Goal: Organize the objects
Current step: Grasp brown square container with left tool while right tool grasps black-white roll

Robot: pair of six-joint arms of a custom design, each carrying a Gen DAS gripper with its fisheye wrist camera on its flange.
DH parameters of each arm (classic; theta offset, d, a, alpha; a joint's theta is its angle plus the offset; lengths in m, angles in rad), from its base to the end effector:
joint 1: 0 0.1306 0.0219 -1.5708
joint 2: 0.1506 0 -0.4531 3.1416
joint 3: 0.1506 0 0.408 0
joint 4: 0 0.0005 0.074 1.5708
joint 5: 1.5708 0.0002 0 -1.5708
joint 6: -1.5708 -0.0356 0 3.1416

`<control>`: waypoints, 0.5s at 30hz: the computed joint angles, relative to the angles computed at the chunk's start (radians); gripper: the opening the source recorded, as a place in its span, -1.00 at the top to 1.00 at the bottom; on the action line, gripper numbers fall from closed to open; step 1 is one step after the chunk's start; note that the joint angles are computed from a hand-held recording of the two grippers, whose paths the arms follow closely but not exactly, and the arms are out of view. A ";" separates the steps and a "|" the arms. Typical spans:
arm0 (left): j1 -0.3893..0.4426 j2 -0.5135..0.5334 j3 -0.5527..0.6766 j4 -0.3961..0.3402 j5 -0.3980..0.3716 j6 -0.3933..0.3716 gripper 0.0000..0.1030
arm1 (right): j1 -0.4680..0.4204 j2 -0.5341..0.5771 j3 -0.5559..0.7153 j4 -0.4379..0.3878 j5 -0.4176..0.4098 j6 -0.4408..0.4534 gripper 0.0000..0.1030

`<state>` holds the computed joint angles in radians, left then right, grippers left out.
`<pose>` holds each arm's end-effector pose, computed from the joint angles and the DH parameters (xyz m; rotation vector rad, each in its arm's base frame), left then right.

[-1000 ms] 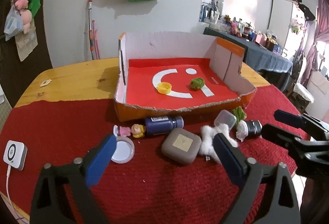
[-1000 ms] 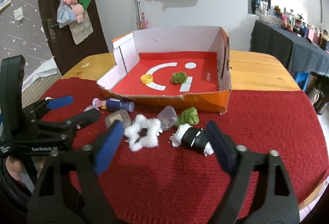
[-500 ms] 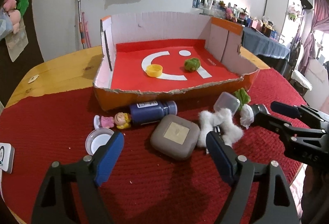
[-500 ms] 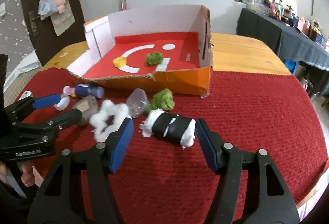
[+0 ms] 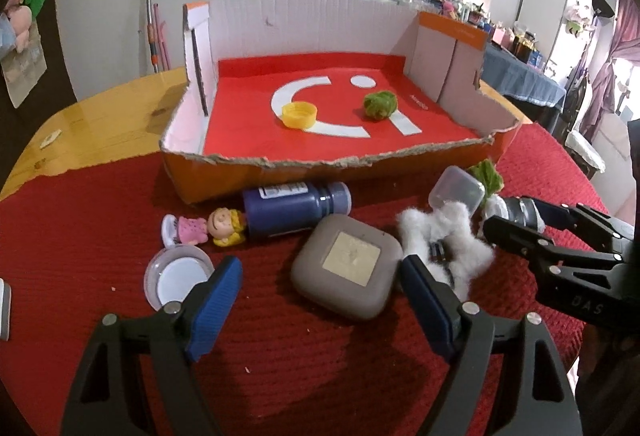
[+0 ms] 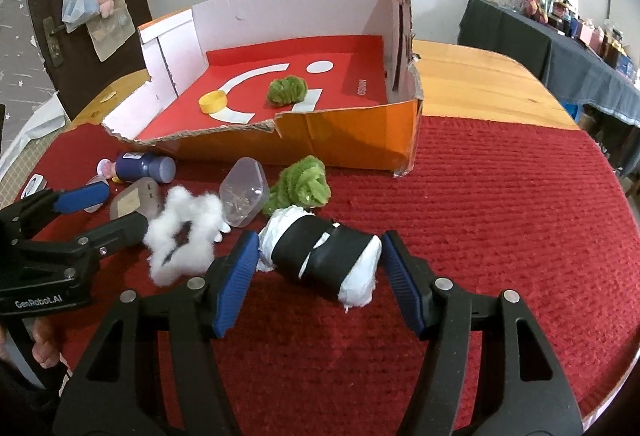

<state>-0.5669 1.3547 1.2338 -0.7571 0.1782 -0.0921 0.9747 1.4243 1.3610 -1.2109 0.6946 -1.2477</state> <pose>0.3901 -0.2564 0.4495 0.8767 2.3168 -0.4252 0.2777 0.3679 0.4609 0.4540 2.3537 -0.0639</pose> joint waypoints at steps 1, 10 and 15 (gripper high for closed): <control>-0.001 0.002 0.002 -0.003 0.000 0.000 -0.62 | -0.001 0.001 0.000 0.000 0.000 0.001 -0.20; -0.006 0.001 0.005 -0.009 0.050 -0.007 -0.10 | 0.001 0.000 0.001 0.002 0.003 0.009 -0.08; 0.003 -0.004 0.003 -0.013 0.073 0.005 -0.10 | 0.015 -0.006 0.014 -0.003 0.028 0.011 -0.07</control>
